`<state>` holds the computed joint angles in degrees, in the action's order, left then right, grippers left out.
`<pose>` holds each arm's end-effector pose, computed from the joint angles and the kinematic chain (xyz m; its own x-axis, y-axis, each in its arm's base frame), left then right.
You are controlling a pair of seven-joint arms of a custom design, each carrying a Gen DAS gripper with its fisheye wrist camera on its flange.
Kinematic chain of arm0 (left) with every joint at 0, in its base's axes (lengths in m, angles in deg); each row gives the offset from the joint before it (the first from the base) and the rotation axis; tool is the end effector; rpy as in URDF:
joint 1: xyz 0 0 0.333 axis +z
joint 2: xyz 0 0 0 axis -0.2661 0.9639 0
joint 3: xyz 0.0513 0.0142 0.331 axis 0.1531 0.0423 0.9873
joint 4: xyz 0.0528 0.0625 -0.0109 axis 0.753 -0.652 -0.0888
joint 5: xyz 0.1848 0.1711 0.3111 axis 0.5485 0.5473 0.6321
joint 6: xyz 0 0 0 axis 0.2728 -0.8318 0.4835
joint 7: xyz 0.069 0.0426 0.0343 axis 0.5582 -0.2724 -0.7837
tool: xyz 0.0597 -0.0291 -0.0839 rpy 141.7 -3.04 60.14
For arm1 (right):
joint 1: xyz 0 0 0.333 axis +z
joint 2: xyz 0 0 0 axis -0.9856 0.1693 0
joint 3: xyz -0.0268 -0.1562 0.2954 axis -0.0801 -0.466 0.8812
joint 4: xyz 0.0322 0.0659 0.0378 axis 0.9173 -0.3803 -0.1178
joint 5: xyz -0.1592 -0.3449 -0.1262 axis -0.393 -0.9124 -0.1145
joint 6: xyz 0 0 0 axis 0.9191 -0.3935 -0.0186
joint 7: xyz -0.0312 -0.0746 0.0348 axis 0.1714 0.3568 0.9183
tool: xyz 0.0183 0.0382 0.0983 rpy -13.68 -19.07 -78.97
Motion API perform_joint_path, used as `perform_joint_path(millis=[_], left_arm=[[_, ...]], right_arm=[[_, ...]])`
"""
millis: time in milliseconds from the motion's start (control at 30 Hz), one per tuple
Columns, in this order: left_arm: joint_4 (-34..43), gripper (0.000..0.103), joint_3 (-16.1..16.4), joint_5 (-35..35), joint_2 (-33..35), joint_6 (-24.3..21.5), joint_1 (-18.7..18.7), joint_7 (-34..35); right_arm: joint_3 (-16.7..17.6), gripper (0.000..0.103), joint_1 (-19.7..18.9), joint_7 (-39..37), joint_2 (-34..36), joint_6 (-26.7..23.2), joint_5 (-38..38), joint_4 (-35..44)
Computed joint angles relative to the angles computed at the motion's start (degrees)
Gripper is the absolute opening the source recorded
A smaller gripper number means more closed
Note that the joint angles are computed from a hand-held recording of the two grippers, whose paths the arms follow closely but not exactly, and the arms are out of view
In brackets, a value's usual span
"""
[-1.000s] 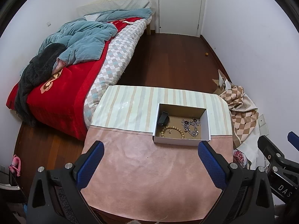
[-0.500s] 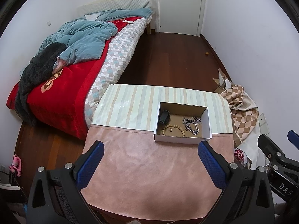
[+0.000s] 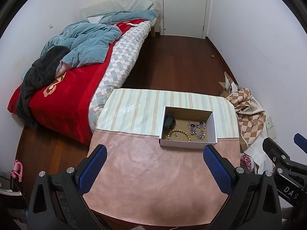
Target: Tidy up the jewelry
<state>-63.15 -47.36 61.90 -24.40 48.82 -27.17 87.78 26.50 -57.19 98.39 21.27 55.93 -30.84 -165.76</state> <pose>0.4650 -0.2215 0.7005 0.1137 -0.9933 -0.0210 -0.8274 -0.0830 -0.5555 0.4671 0.3093 0.7084 -0.0079 -0.9962 0.0871 -0.8055 -0.0453 -0.5909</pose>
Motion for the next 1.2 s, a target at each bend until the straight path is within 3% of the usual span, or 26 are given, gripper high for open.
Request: perform_joint_path(millis=[1200], left_arm=[[0.22, 0.102, -0.07, 0.44, -0.17, -0.62, -0.06, 0.19]], right_arm=[[0.25, 0.103, 0.14, -0.19, -0.25, -0.32, -0.14, 0.15]])
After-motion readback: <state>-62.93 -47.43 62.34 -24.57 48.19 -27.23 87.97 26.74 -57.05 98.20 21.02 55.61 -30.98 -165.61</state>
